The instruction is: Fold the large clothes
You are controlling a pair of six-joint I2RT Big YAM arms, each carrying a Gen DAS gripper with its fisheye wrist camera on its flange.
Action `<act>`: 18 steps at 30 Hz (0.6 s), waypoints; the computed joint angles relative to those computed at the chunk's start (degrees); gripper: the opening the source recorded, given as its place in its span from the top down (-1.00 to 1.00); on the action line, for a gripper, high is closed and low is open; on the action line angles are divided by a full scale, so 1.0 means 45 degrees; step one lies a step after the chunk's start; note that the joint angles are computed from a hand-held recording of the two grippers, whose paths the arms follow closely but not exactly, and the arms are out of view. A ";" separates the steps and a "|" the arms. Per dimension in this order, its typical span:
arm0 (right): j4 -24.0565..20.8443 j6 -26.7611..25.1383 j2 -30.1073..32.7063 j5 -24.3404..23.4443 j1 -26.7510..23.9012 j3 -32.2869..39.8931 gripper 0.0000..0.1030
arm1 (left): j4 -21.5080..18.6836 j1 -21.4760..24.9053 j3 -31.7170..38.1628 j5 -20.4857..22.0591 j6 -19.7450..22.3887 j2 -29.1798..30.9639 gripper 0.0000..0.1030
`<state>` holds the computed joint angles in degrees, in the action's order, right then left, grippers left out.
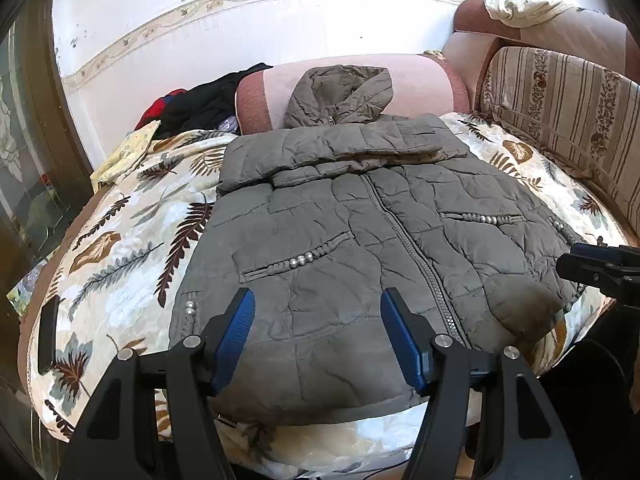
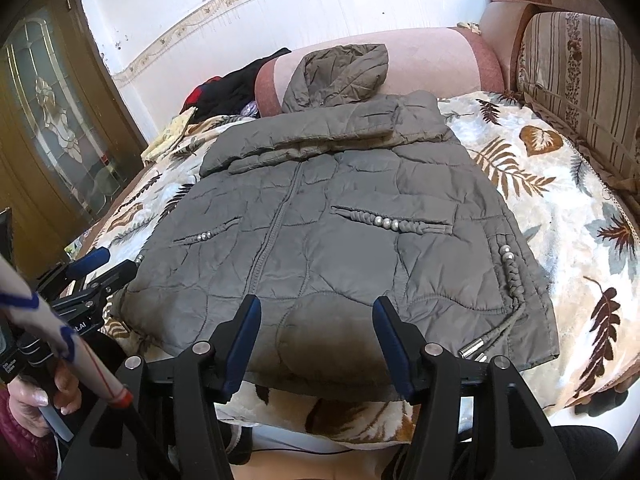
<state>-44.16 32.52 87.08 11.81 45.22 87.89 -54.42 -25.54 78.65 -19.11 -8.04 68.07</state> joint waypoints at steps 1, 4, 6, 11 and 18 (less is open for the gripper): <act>-0.0017 -0.0010 -0.0013 0.0026 0.0015 0.0002 -0.22 | 0.0008 0.0013 0.0018 0.0015 0.0009 0.0030 -0.25; -0.0051 0.0012 -0.0056 0.0049 0.0019 -0.0026 -0.22 | -0.0033 -0.0055 0.0081 0.0025 -0.0029 0.0104 -0.26; -0.0061 0.0005 -0.0060 0.0072 0.0024 -0.0016 -0.22 | -0.0019 -0.0112 0.0079 -0.0025 0.0000 0.0114 -0.26; 0.0004 -0.0150 -0.0225 0.0111 0.0050 -0.0101 -0.22 | -0.0126 -0.0230 0.0311 -0.0118 0.0021 0.0357 -0.26; -0.0028 -0.0138 -0.0226 -0.0025 -0.0126 -0.0035 -0.22 | -0.0050 -0.0553 0.0782 -0.0581 0.0475 0.0611 -0.37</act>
